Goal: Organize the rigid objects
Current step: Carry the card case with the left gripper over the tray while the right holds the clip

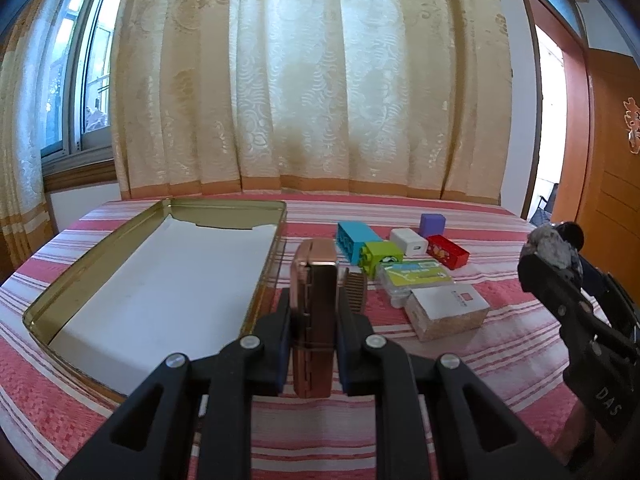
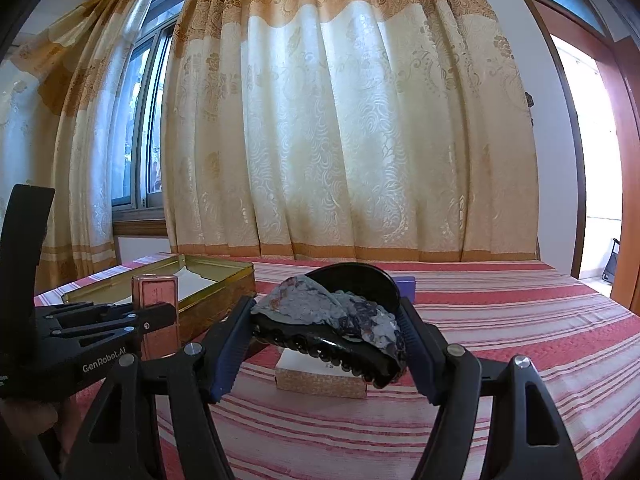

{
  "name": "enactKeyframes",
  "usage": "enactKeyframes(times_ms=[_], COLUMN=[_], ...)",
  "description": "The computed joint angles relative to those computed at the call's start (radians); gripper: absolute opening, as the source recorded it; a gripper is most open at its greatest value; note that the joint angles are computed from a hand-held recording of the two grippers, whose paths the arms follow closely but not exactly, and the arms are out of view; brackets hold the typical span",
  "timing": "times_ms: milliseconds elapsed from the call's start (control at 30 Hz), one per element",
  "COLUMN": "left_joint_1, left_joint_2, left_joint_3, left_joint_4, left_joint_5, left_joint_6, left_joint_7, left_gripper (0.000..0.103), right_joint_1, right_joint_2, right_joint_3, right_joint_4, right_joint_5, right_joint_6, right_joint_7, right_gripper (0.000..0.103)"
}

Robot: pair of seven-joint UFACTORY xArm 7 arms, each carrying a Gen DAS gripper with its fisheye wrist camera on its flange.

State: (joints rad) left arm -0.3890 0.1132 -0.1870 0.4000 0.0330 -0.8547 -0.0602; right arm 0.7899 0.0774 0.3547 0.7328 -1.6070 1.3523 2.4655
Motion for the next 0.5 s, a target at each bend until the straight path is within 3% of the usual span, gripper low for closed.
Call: enactKeyframes(times_ms=[500], left_joint_1=[0.041], left_joint_2=[0.002], left_joint_3=[0.019], left_joint_4=[0.0], left_joint_5=[0.033], left_joint_6=[-0.01], left_joint_7=[-0.029], left_gripper=[0.016], right_joint_1=[0.012], right_joint_2=[0.055], right_joint_3=[-0.015], right_joint_4=[0.063], right_joint_5=[-0.038], right_joint_6=[-0.01], right_joint_7=[-0.047], right_gripper=[0.071])
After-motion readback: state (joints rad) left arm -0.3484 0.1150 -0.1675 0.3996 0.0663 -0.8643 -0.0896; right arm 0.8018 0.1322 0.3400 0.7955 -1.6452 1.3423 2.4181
